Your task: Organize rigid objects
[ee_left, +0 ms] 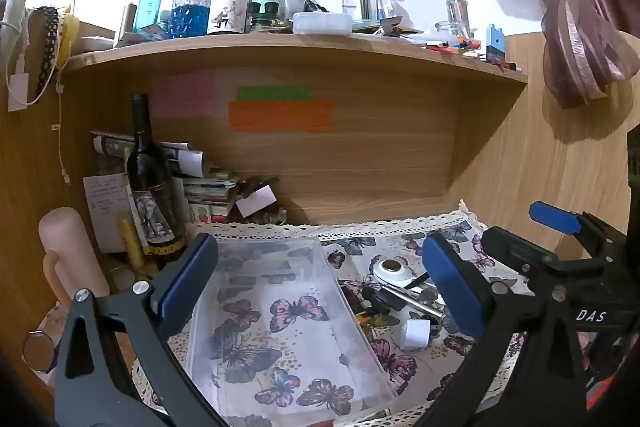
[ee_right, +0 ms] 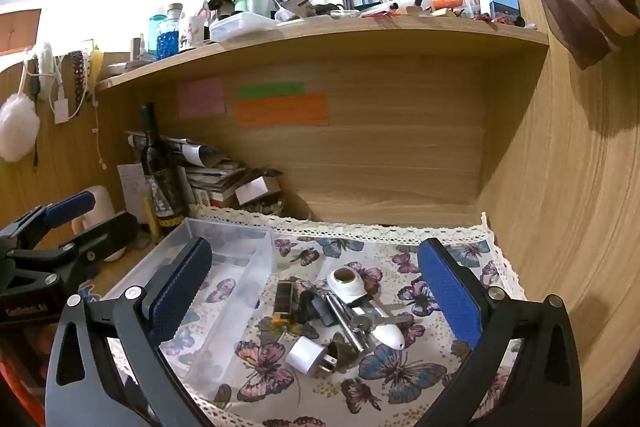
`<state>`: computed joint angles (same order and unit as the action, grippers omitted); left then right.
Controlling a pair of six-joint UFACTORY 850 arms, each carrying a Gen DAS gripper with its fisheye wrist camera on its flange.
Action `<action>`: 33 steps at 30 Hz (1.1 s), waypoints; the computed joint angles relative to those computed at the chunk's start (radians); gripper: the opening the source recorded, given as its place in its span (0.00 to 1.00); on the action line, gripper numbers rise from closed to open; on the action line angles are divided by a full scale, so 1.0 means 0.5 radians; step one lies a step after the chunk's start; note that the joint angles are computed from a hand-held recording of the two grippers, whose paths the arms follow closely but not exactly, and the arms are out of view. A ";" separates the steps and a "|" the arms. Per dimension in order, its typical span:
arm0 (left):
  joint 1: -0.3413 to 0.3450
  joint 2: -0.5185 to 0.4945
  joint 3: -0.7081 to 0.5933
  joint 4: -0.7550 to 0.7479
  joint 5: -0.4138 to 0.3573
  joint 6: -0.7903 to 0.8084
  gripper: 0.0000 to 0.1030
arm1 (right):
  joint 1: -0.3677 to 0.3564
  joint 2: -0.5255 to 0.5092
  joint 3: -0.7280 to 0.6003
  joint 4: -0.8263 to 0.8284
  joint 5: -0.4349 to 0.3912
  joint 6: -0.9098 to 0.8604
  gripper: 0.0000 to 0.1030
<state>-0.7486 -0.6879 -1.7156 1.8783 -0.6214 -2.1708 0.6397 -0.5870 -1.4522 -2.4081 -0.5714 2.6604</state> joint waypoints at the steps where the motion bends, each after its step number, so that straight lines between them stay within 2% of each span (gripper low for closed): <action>1: 0.000 0.001 0.007 0.043 -0.009 -0.060 1.00 | 0.000 -0.002 -0.003 0.004 0.000 -0.005 1.00; 7: 0.003 -0.027 -0.061 -0.083 0.033 0.124 1.00 | -0.001 -0.004 -0.007 0.016 -0.007 -0.036 1.00; 11: 0.002 -0.005 -0.020 -0.004 0.029 0.029 1.00 | -0.001 -0.004 -0.009 0.013 -0.006 -0.034 1.00; 33: 0.009 -0.003 0.002 0.060 0.040 -0.066 1.00 | 0.006 -0.025 -0.048 0.039 0.008 -0.073 1.00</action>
